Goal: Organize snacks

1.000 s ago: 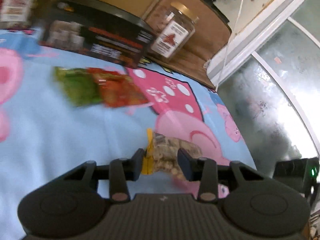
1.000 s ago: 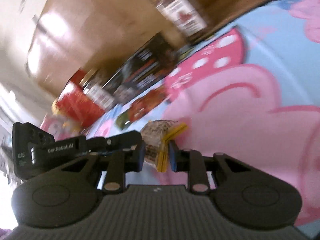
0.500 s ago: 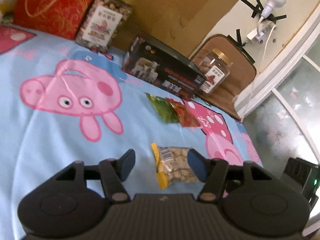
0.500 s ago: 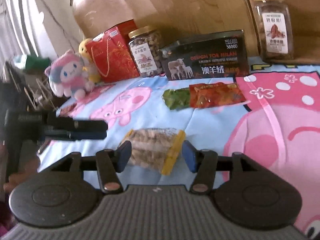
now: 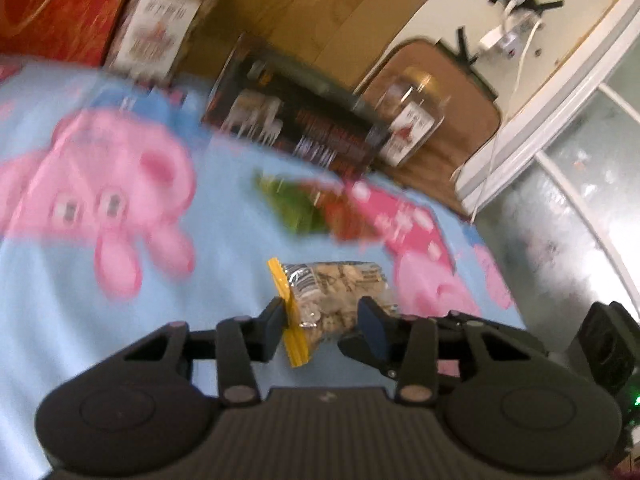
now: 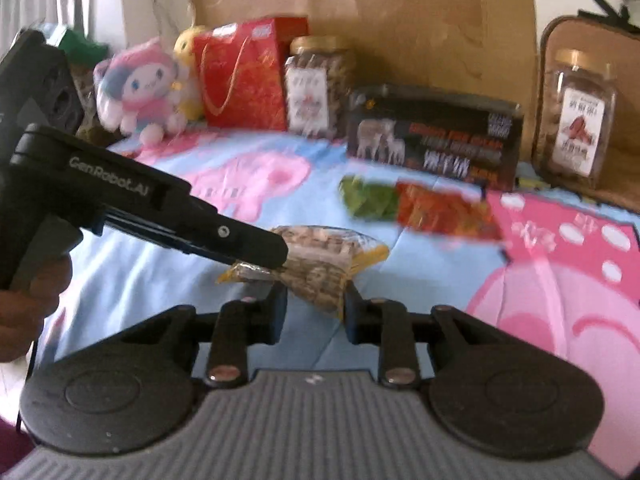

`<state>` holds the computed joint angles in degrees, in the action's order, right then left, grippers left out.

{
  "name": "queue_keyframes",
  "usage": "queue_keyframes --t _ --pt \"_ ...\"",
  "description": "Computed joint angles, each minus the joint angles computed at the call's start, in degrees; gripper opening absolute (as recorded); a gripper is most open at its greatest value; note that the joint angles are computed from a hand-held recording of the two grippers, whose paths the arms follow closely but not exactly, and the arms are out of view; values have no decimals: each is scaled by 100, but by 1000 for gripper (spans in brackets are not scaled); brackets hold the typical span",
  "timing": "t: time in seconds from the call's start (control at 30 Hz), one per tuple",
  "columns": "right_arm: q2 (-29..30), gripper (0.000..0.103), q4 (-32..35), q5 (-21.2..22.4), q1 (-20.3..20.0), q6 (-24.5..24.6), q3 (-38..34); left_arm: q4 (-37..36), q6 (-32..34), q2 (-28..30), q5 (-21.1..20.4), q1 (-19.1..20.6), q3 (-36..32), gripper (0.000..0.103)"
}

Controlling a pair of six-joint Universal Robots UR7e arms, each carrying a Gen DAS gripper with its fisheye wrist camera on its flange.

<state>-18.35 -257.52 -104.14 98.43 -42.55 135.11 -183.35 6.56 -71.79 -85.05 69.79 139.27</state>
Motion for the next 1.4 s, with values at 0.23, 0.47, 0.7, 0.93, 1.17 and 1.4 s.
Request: queue_keyframes --t 0.23,0.47,0.7,0.93,1.17,1.4 --pt "-742 31 141 230 236 -691 -746 -471 478 691 17 -516 -1172 41" --pt "-1166 31 1479 7 -138 -492 -1873 109 206 2144 427 -463 -2979 41" --pt "-887 49 1262 -127 -349 -1185 -2317 97 61 2667 766 -442 -3455 43" --pt "-1188 48 274 738 -725 -199 -1193 -88 126 1881 31 -380 -2611 43" --pt "-1672 42 1277 1032 -1344 1317 -474 -371 134 908 -251 -267 -939 43" --pt "-1492 41 2643 641 -1044 1073 -1226 184 -504 967 -166 -36 -658 40"
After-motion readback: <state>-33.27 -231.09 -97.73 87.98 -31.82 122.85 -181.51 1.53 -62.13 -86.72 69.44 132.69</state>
